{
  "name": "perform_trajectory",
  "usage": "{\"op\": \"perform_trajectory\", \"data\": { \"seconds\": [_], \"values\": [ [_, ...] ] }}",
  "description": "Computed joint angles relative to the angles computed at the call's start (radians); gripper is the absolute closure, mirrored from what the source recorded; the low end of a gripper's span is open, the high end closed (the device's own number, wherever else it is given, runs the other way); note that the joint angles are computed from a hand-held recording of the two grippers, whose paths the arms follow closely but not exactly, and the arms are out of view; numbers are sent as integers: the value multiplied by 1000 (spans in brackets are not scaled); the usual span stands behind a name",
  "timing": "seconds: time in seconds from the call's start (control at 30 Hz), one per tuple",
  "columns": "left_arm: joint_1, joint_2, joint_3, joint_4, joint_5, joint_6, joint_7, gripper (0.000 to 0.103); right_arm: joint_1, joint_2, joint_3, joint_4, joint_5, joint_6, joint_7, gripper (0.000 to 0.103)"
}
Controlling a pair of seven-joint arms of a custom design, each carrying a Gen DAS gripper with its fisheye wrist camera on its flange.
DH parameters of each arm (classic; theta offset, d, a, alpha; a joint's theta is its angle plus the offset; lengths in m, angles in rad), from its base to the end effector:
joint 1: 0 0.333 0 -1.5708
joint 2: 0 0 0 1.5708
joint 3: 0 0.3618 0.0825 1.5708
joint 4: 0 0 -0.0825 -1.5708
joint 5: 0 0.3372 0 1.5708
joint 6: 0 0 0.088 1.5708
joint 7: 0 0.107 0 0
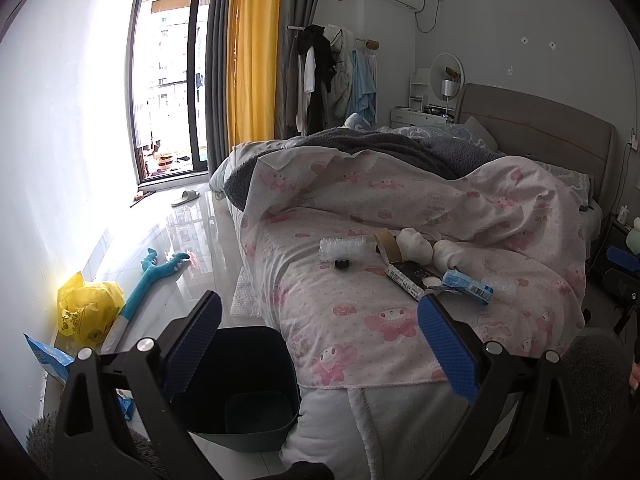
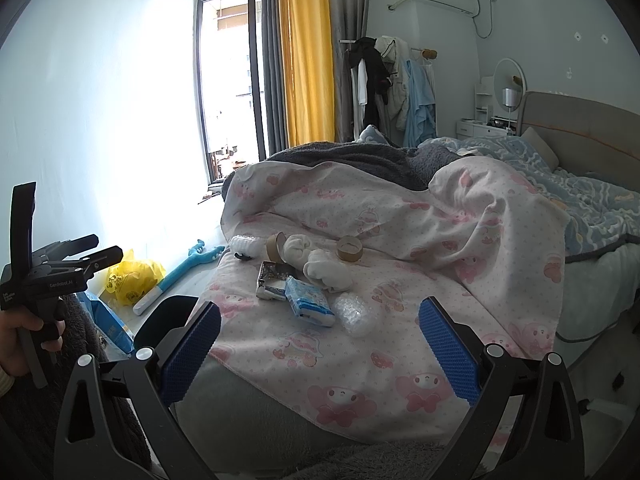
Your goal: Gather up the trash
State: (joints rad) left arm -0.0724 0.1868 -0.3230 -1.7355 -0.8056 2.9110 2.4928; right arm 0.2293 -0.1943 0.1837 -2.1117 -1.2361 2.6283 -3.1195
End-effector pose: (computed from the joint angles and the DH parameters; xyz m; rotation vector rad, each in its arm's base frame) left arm 0.5985 -0.1791 0.6343 -1.1142 2.0702 -1.2680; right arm 0.4346 0.2248 0.6255 -1.3320 1.7198 -0.9908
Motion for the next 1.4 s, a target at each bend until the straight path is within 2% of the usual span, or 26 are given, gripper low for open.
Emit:
{"op": "perform_trajectory", "data": {
  "seconds": [0.43,0.6,0.67,0.87,1.03,1.27,1.4],
  "values": [
    [1,0,0,0,6,-2,-6,3,2,1,0,2,4,-3,-6,3],
    [2,-1,-5,-14,-16,-1,28,3,7,9,6,8,17,-18,-19,3],
    [-11,-2,7,-17,22,2,-1,3,13,16,1,14,42,-22,-46,3],
    [-1,-6,-9,-18,-11,-32,56,3,-2,25,-25,1,80,54,-67,3],
    [-3,-12,-25,-19,-80,0,171,3,-22,30,-41,-7,138,98,-97,3],
    [-14,36,-23,56,-69,-68,198,4,-39,63,-55,9,231,129,-173,7],
    [-23,67,-26,88,-35,-111,198,4,-50,87,-76,6,287,183,-204,8]
  ]
}}
